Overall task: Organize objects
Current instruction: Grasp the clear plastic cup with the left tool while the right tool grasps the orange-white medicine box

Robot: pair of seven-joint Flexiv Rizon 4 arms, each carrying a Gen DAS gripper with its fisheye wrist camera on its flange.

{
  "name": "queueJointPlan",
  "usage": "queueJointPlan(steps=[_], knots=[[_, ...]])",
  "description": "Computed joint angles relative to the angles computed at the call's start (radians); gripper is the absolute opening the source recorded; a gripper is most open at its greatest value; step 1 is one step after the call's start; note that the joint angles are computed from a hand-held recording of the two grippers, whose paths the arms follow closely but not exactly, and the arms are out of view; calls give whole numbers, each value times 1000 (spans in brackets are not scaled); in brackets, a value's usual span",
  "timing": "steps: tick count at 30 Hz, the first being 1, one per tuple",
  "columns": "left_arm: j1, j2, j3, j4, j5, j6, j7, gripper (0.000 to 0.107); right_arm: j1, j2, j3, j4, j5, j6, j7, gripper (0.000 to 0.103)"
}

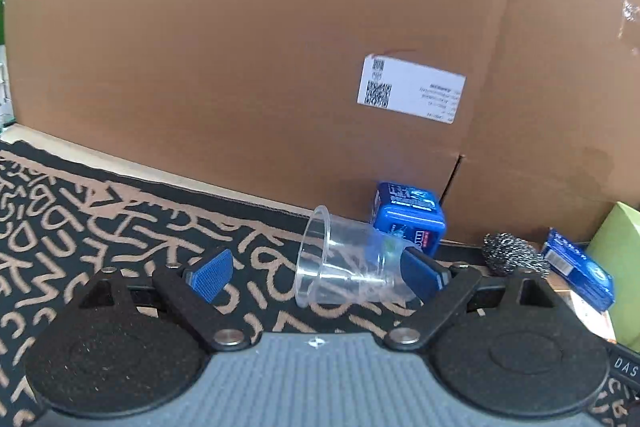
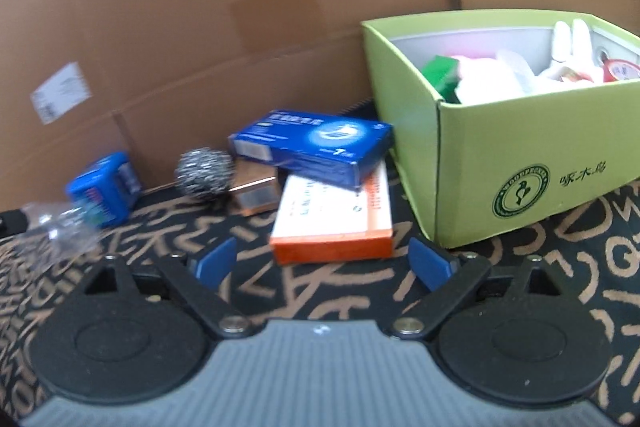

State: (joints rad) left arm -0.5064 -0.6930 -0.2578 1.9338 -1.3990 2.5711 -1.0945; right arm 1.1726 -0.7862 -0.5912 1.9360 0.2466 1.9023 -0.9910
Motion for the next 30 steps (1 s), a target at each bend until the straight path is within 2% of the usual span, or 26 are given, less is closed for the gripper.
queueJointPlan(steps=[1, 3, 5, 6, 7, 8, 9, 10, 12, 14, 18, 20, 23, 25, 26, 27, 28, 29, 30], knots=[[7, -1, 0, 1, 8, -14, -2, 86, 36, -20, -44, -8, 19, -18, 12, 79], [25, 14, 2, 29, 55, -71, -30, 61, 78, -47, -99, -15, 20, -46, 33, 66], [36, 36, 14, 65, 107, -140, -61, 47, 85, -54, -108, -10, 9, -35, 51, 66], [23, 37, 24, 65, 96, -147, -45, 43, 74, -46, -92, -2, 1, -14, 48, 66], [11, 37, 33, 67, 91, -147, -33, 42, 57, -32, -67, 11, -7, 9, 37, 66], [1, 42, 38, 73, 89, -150, -23, 33, 43, -14, -44, 25, -16, 24, 16, 66], [-7, 48, 40, 80, 86, -156, -14, 17, 30, 4, -19, 45, -23, 43, -11, 66], [-12, 59, 40, 94, 95, -167, -15, 12, 11, 27, 14, 68, -29, 66, -41, 66], [-18, 84, 45, 138, 153, -201, -56, 8, -58, 87, 112, 124, -56, 117, -98, 66], [-48, 96, 55, 163, 167, -208, -72, 5, -161, 148, 239, 192, -111, 182, -150, 66], [-93, 119, 59, 209, 215, -215, -141, 4, -314, 248, 411, 342, -223, 266, -260, 66], [-118, 128, 64, 238, 252, -213, -183, 4, -353, 281, 459, 403, -245, 291, -319, 66], [-184, 121, 71, 238, 208, -181, -145, 5, -364, 325, 489, 473, -204, 312, -391, 66], [-209, 104, 72, 218, 158, -140, -105, 6, -417, 347, 540, 506, -217, 319, -403, 67], [-215, 93, 69, 193, 109, -117, -72, 12, -427, 354, 552, 516, -211, 319, -421, 67], [-213, 84, 61, 171, 61, -92, -48, 26, -414, 356, 551, 521, -183, 326, -452, 67], [-201, 79, 53, 157, 41, -71, -50, 34, -388, 355, 540, 521, -147, 324, -493, 68], [-185, 75, 46, 148, 30, -53, -64, 52, -363, 350, 532, 521, -110, 333, -531, 69], [-166, 74, 42, 141, 26, -45, -73, 62, -336, 341, 524, 515, -70, 340, -566, 73]])
